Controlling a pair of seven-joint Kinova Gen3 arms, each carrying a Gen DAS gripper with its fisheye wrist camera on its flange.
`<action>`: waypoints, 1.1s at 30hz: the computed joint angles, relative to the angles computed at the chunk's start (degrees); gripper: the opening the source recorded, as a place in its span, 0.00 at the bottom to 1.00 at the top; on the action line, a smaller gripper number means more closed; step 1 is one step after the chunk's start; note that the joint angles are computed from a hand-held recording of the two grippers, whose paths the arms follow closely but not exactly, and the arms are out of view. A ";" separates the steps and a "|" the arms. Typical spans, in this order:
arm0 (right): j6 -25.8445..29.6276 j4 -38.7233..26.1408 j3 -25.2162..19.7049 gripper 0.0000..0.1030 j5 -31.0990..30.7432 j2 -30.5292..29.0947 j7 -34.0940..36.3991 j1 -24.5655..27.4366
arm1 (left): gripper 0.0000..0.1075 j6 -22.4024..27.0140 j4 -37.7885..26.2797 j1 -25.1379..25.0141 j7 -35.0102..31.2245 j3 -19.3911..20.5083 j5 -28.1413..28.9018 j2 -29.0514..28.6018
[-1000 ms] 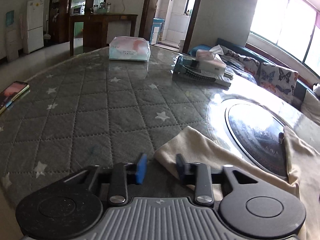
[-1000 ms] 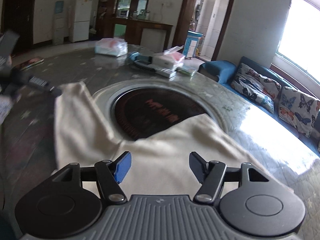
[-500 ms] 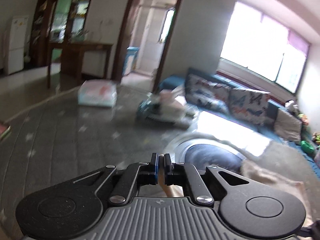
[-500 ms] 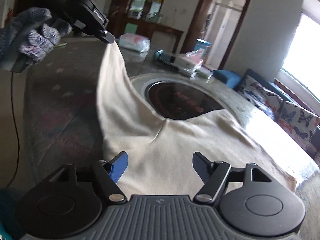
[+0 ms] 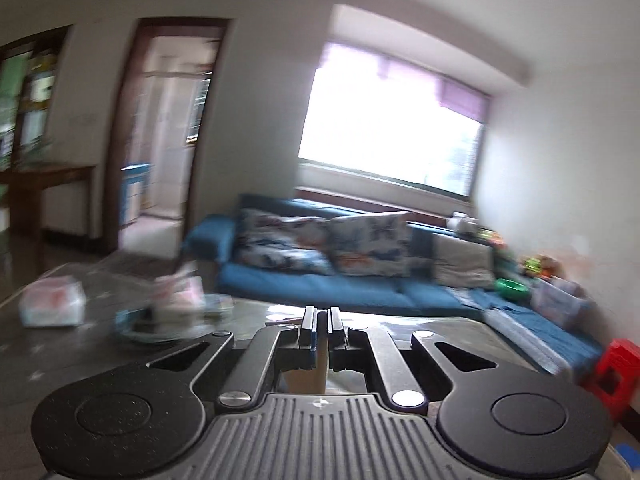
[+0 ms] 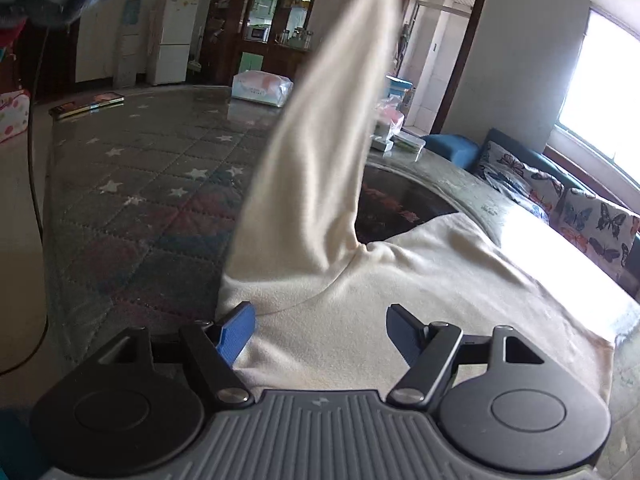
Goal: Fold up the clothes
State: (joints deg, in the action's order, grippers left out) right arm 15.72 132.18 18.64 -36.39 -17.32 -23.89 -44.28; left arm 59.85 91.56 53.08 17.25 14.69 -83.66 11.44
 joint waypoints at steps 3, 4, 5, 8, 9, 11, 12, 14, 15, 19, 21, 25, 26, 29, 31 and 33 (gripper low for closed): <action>4.51 -1.61 3.59 0.72 -1.14 -1.46 0.14 0.75 | 0.05 -4.35 -1.24 1.45 -1.65 -0.71 -1.93 1.37; 5.75 -2.10 3.92 0.72 -1.50 -1.74 -0.13 2.25 | 0.05 -6.42 -1.37 2.19 -1.96 -1.62 -2.00 1.62; 6.91 -2.57 3.58 0.72 -1.27 -1.99 -0.80 4.61 | 0.05 -8.75 -1.36 1.87 -2.44 -1.46 -1.98 1.96; 10.43 -3.84 2.52 0.72 -0.10 -2.70 -3.32 12.03 | 0.05 -15.74 -1.54 0.07 -4.24 -0.16 -1.78 3.18; 11.63 -4.39 1.93 0.72 0.63 -2.76 -4.58 14.68 | 0.08 -18.07 -1.61 -1.65 -5.11 1.45 -0.73 3.72; 13.49 -4.90 1.98 0.72 1.14 -2.99 -5.66 18.41 | 0.08 -22.73 -1.82 -4.03 -8.71 3.23 2.73 4.84; 14.46 -5.22 1.90 0.72 1.33 -3.03 -6.17 20.41 | 0.11 -25.06 -1.87 -4.12 -11.04 2.72 5.03 5.37; 17.02 -5.72 2.26 0.72 3.10 -3.36 -8.09 24.89 | 0.13 -28.35 -1.32 -2.78 -15.57 -0.09 9.69 5.76; 17.81 -5.80 2.28 0.72 3.73 -3.49 -8.34 26.59 | 0.16 -29.38 -1.02 -2.95 -17.68 -0.27 11.67 6.03; 19.20 -5.25 1.90 0.72 5.84 -4.49 -8.64 30.67 | 0.17 -26.16 1.01 -1.47 -21.18 -2.60 17.70 5.67; 20.22 -5.12 3.54 0.72 5.38 -5.43 -8.19 31.18 | 0.17 -22.80 1.89 -0.46 -21.44 -4.44 19.65 5.53; 20.18 -5.28 6.54 0.66 1.05 -4.40 -5.72 28.99 | 0.17 -15.92 3.96 1.64 -20.01 -6.18 22.68 5.24; 19.92 -5.27 6.51 0.66 0.07 -3.89 -5.20 28.63 | 0.17 -13.99 4.34 2.15 -19.52 -6.19 22.78 5.35; 19.39 -5.53 5.43 0.58 -3.10 -1.54 -3.94 28.12 | 0.17 -11.74 5.87 1.92 -18.43 -5.61 24.15 4.83; 19.40 -5.66 4.09 0.53 -4.64 0.03 -3.50 28.95 | 0.17 -12.59 6.83 1.21 -17.72 -5.17 24.83 4.36; 19.55 -5.74 2.39 0.48 -5.65 1.30 -3.92 30.30 | 0.17 -13.36 7.52 0.74 -17.05 -4.82 25.17 4.16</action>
State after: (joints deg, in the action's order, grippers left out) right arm 35.27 126.44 21.03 -42.04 -16.02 -27.80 -13.98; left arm 46.49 99.08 53.82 0.20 9.86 -58.49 15.60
